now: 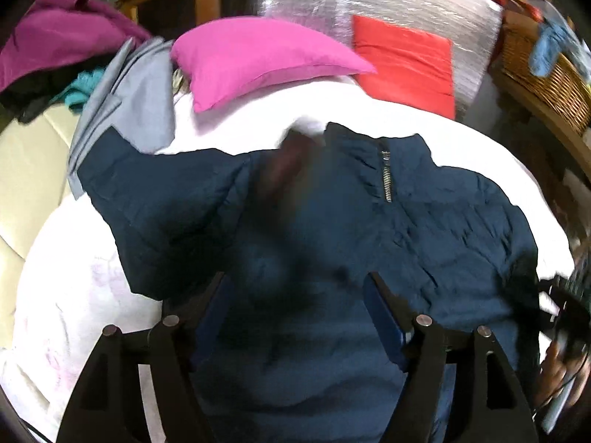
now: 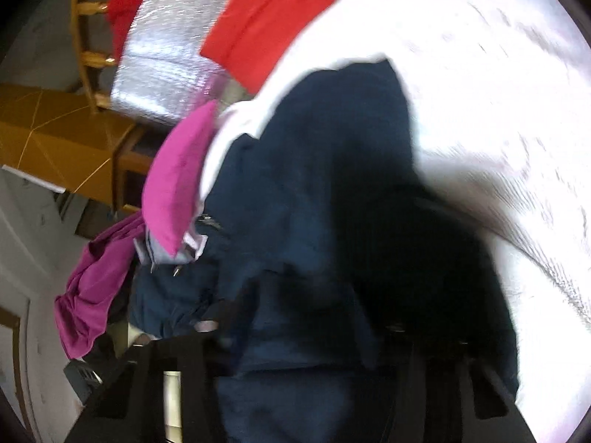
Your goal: Fold large clothes
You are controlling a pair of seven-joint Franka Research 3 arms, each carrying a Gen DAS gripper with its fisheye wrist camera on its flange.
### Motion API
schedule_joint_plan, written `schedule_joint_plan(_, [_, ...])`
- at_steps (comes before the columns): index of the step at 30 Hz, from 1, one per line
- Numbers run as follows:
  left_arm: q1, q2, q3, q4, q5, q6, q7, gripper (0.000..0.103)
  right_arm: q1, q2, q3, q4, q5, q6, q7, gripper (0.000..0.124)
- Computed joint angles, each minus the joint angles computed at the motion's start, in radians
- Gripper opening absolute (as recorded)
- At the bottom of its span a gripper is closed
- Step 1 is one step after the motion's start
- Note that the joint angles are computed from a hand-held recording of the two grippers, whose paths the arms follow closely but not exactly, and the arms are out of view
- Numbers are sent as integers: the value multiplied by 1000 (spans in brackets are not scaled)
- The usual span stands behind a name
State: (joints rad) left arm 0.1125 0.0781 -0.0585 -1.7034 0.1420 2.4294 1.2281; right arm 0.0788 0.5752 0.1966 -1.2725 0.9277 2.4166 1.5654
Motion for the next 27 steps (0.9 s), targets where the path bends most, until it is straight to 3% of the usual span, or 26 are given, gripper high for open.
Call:
schedule_joint_plan(5, [42, 5, 35, -9, -3, -8, -78, 75, 9, 14, -4, 23, -38, -22, -39, 34])
schedule_joint_plan(9, [104, -3, 80, -20, 32, -22, -159, 75, 15, -1, 1, -8, -36, 18, -80, 33])
schedule_joint_plan(14, [202, 93, 112, 103, -47, -75, -171, 76, 28, -30, -6, -52, -55, 64, -124, 33])
schedule_joint_plan(17, [272, 179, 91, 207, -204, -104, -80, 76, 13, -28, 7, -56, -19, 64, -144, 33])
schedule_joint_plan(24, [378, 367, 18, 418, -424, -194, -50, 76, 22, -39, 1, -75, -14, 95, -175, 33])
schedule_joint_plan(27, [410, 372, -24, 383, -542, -137, -32, 71, 24, -38, 1, -74, -13, 101, -178, 33])
